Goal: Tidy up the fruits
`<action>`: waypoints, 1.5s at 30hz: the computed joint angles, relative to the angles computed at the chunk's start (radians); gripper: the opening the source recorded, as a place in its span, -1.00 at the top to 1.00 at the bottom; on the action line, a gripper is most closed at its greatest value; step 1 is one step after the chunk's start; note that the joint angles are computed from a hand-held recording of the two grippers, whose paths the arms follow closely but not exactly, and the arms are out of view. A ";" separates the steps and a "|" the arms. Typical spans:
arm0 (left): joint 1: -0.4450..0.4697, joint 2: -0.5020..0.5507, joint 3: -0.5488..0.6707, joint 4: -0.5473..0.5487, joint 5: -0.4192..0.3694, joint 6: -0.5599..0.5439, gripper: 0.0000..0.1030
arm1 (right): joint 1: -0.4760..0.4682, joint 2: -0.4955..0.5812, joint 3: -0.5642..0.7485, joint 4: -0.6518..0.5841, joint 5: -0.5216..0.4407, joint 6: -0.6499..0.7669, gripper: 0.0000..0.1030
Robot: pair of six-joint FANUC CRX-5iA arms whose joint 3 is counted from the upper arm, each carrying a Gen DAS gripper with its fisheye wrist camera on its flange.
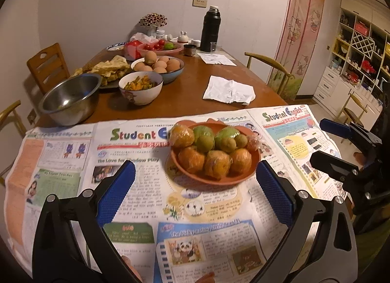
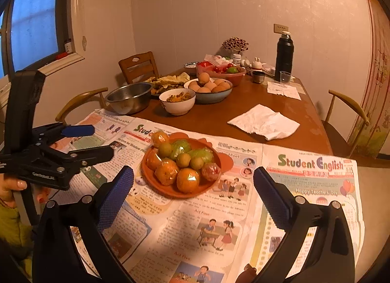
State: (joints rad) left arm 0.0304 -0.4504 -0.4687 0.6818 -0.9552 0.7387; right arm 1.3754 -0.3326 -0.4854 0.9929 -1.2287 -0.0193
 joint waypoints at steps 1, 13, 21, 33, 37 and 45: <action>0.012 -0.011 -0.011 0.000 -0.007 0.001 -0.81 | 0.009 -0.001 -0.004 -0.004 -0.011 -0.013 -0.91; 0.068 -0.119 -0.135 -0.016 -0.051 0.001 -0.81 | 0.104 0.025 -0.049 -0.079 -0.078 -0.116 -0.91; 0.065 -0.142 -0.174 -0.051 -0.048 0.044 -0.81 | 0.121 0.053 -0.046 -0.093 -0.102 -0.123 -0.91; 0.062 -0.147 -0.176 -0.062 -0.040 0.064 -0.81 | 0.122 0.044 -0.054 -0.097 -0.100 -0.127 -0.91; 0.067 -0.152 -0.178 -0.062 -0.038 0.065 -0.81 | 0.122 0.043 -0.055 -0.099 -0.096 -0.127 -0.91; 0.074 -0.157 -0.177 -0.060 -0.043 0.066 -0.81 | 0.124 0.044 -0.054 -0.101 -0.096 -0.128 -0.91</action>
State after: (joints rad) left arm 0.1039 -0.6074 -0.6461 0.6220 -0.9981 0.8047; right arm 1.4990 -0.2888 -0.5397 0.8922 -1.3250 -0.1470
